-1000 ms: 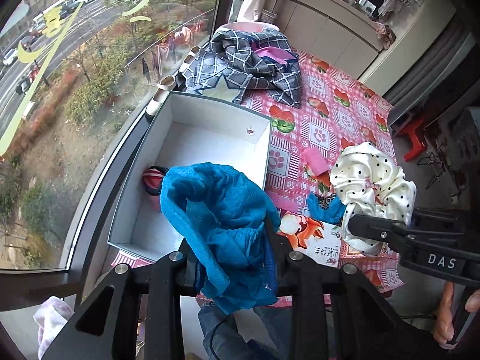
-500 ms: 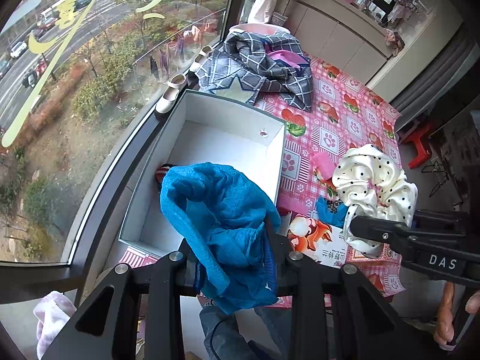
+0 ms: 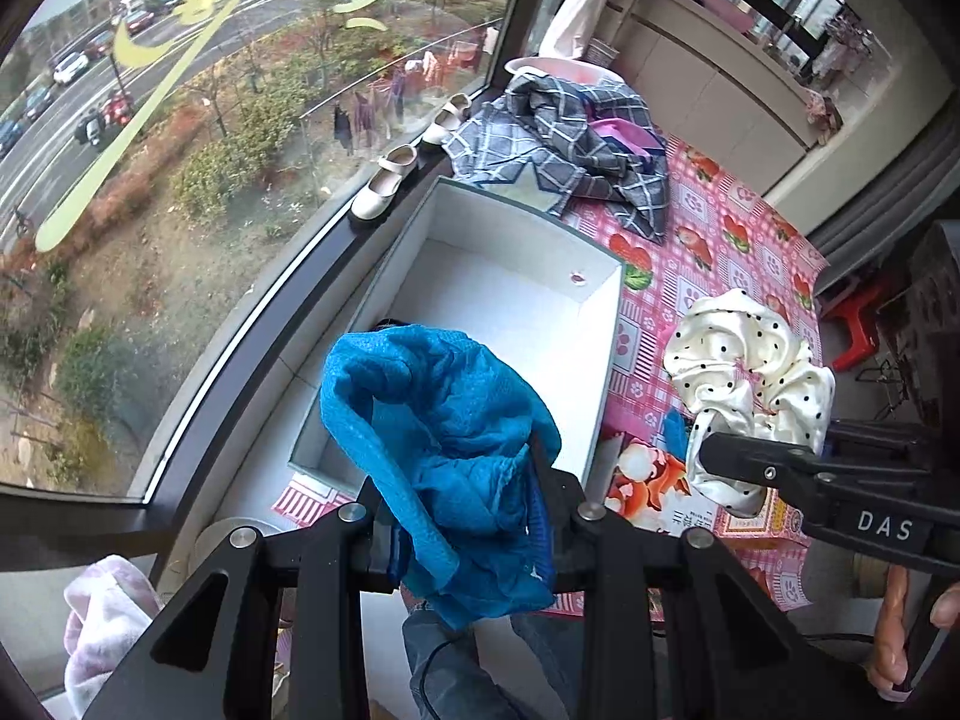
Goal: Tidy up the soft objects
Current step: 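Hold both cloths above the open white box, lowering toward it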
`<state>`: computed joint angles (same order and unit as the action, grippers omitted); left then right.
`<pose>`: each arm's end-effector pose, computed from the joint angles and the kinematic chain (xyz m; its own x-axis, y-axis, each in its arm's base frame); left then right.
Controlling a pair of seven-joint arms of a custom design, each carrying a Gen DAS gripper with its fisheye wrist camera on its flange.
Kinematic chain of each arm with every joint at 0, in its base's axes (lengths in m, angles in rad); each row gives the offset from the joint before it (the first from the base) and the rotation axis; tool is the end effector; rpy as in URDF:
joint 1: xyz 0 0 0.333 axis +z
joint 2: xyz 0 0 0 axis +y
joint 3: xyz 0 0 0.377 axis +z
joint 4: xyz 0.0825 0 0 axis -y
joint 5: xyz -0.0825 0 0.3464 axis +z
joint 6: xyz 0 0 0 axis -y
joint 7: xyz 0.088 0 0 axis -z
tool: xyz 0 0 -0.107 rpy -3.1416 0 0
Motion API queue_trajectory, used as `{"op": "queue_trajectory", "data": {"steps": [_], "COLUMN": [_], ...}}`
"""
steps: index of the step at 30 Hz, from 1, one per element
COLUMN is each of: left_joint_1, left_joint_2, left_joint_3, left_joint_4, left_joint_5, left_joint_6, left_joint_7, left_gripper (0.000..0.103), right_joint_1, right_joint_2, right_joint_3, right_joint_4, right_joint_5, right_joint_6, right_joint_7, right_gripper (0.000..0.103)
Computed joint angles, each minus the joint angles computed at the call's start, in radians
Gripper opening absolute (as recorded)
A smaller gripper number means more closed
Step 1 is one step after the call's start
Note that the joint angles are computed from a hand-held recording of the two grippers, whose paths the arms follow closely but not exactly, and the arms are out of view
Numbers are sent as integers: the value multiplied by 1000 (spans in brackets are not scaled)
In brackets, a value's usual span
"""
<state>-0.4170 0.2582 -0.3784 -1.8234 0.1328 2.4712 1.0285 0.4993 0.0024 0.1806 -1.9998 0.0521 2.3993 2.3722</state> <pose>0.4638 -0.4374 0.5239 -0.3313 -0.9250 0.1860 -0.9013 0.2519 -0.3525 0.4315 0.3492 0.5753 -0.1073 -0.9445 -0.3104 -0.9544 0.1853 -0.2341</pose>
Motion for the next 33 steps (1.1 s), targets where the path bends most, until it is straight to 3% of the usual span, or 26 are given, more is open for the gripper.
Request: {"op": "queue_trajectory", "data": {"steps": [13,33], "left_joint_1": [19,-4], "left_joint_2": [4,148], "left_joint_3": [9,-1], "left_joint_4": [-13,139], "left_joint_5": [-15,7], "left_joint_6": [-11,-137], "left_joint_7": [-28,9], "left_gripper": [33,33], "right_joint_1": [-11,-44], "right_joint_2": [72,143], "right_joint_3": [12,20], "right_joint_4": [62,108], "right_joint_5": [42,79], "right_joint_6": [-10,-31], "right_joint_7": [-63,-75], "right_gripper": [22,22]}}
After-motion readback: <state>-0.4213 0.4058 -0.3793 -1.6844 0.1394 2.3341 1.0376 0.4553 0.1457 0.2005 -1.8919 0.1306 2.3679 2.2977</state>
